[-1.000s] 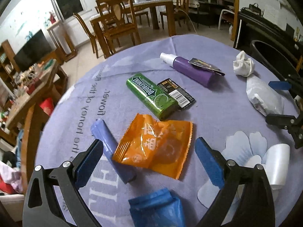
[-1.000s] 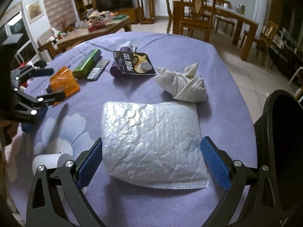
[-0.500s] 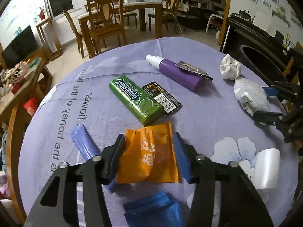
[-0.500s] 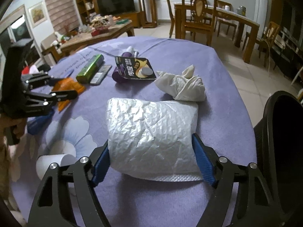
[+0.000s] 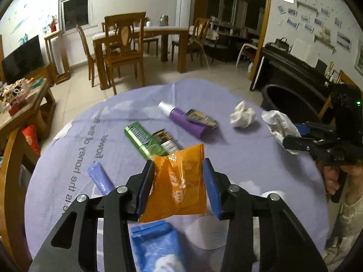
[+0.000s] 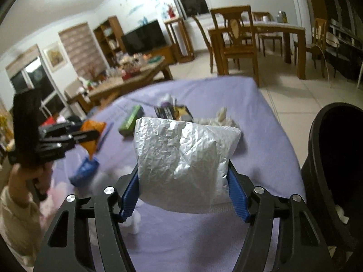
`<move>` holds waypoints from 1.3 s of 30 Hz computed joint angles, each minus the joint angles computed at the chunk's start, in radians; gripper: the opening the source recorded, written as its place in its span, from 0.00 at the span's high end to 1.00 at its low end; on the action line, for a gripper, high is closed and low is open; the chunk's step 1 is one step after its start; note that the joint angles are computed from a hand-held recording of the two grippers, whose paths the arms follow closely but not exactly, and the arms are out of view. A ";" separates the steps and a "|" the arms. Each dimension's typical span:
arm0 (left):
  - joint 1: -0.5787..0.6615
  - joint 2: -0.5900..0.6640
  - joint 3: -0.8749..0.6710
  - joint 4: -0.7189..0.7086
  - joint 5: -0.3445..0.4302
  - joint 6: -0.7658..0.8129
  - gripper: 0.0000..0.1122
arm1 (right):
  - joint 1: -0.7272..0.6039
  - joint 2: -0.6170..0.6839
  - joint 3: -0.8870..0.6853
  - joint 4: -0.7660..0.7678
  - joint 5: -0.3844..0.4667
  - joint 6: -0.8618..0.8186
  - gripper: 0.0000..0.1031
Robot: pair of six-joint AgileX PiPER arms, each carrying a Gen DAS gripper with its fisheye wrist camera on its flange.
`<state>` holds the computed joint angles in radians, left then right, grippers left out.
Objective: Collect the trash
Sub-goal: 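Carry packet and foil pouch over the bin and open both tools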
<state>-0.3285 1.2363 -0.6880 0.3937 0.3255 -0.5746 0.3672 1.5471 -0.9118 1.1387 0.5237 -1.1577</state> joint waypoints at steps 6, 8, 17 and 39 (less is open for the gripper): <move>-0.076 -0.002 -0.041 0.087 0.013 -0.119 0.62 | -0.093 -0.100 0.042 0.112 0.073 -0.071 0.35; -0.106 0.013 -0.065 0.130 0.011 -0.173 0.62 | -0.145 -0.129 0.053 0.139 0.110 -0.086 0.35; -0.268 0.170 -0.241 0.289 -0.003 -0.387 0.62 | -0.467 -0.219 0.069 0.209 0.293 -0.128 0.34; -0.413 0.756 -0.918 -0.130 0.038 0.008 0.62 | -0.897 -0.009 -0.070 0.242 0.459 -0.141 0.34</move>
